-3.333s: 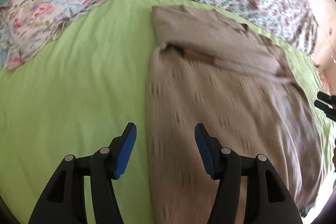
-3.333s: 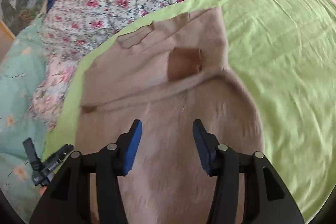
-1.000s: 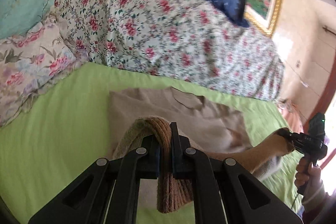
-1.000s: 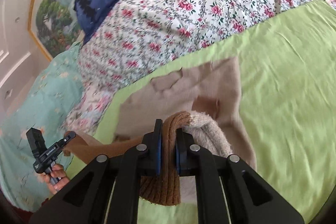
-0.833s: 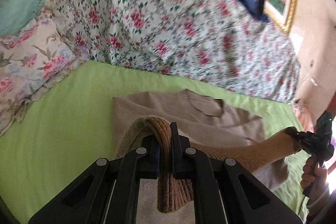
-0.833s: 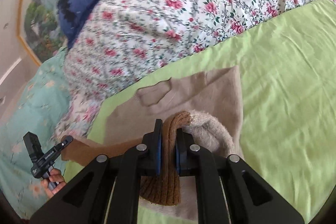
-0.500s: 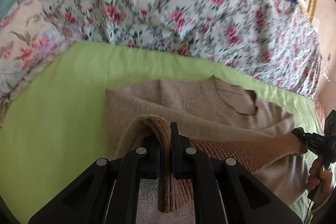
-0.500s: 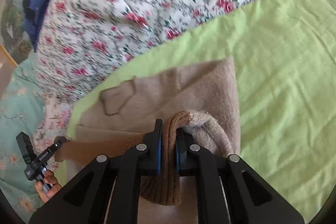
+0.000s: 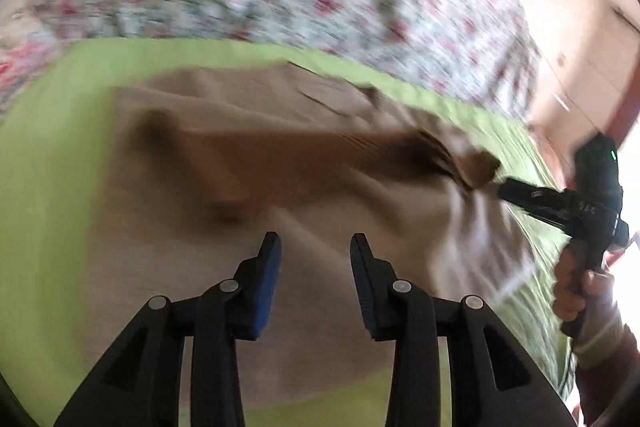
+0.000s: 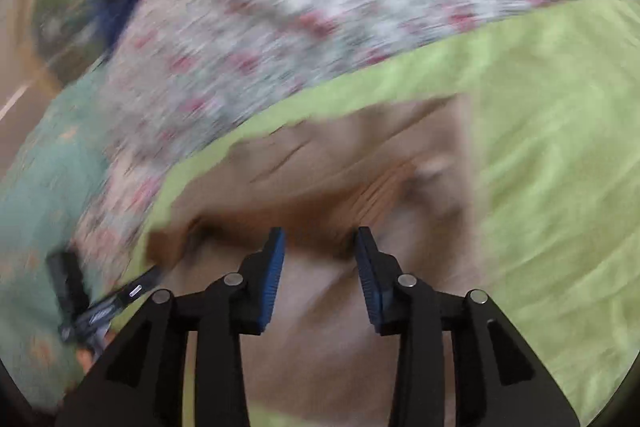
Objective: Fold small clothes
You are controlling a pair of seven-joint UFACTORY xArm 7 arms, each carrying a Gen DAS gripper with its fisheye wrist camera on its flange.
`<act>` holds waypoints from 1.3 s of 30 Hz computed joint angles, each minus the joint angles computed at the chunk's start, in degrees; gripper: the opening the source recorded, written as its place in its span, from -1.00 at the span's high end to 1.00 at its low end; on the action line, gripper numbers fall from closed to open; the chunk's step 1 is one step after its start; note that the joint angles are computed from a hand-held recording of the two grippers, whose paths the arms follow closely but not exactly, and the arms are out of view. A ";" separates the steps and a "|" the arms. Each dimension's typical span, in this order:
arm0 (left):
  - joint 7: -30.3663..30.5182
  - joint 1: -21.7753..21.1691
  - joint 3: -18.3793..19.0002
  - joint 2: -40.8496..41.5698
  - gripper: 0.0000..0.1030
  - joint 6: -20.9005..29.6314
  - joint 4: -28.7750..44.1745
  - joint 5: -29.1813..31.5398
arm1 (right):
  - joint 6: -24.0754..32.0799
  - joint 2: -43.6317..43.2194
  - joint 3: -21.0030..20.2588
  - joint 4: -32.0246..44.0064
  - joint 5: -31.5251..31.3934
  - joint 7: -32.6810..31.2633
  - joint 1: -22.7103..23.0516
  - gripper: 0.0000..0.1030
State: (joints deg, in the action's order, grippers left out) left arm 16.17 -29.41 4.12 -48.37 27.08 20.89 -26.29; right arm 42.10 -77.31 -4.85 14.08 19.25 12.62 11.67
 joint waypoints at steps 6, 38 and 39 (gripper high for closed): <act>-1.51 2.75 -6.35 15.09 0.28 -2.85 8.83 6.59 | -5.61 19.09 -2.91 4.58 6.57 -9.54 14.54 0.24; -19.69 17.96 -2.54 -24.21 -0.07 20.59 -6.06 9.88 | 24.71 -22.07 6.94 -2.65 -3.57 14.86 -6.69 0.04; -20.40 17.87 -2.65 -25.97 -0.07 21.74 -6.75 9.84 | 25.93 -23.63 7.68 -2.61 -3.40 15.79 -6.00 0.02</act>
State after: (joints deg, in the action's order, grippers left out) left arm -4.23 -11.54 1.47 -74.34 48.81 14.14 -16.45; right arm 68.03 -100.94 2.82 11.47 15.85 28.41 5.67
